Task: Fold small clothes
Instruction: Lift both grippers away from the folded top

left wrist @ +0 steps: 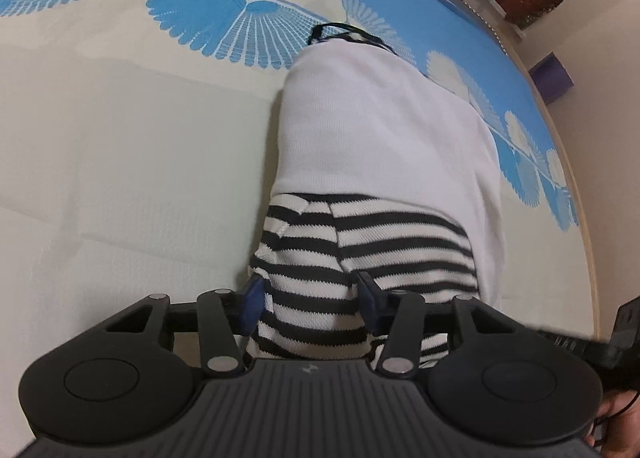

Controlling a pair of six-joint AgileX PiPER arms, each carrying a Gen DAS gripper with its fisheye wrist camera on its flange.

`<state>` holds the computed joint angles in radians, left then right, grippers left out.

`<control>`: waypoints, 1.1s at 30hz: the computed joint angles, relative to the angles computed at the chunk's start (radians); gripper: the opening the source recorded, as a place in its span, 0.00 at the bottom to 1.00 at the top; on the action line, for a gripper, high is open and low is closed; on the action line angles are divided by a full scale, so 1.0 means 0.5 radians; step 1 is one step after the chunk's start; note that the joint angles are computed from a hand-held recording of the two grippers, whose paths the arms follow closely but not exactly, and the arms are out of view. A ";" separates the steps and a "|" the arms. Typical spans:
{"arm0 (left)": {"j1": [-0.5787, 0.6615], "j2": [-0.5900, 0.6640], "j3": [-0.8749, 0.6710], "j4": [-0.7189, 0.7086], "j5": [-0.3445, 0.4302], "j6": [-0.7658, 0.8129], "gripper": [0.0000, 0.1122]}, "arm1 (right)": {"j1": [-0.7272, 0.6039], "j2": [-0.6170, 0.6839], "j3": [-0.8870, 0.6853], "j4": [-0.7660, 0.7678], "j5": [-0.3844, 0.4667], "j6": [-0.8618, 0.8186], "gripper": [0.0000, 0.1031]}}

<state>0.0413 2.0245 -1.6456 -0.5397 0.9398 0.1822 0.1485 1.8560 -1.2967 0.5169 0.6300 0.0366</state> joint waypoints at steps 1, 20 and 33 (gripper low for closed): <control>-0.002 0.003 -0.006 0.010 -0.002 0.005 0.48 | -0.002 0.021 -0.026 -0.038 0.077 0.031 0.03; -0.141 -0.326 0.324 0.574 -0.241 -0.267 0.77 | 0.323 -0.051 -0.144 -1.659 0.306 1.082 0.08; -0.860 -1.421 1.146 2.186 -0.548 -1.718 0.91 | 0.839 -1.074 0.798 -3.186 -0.168 2.734 0.93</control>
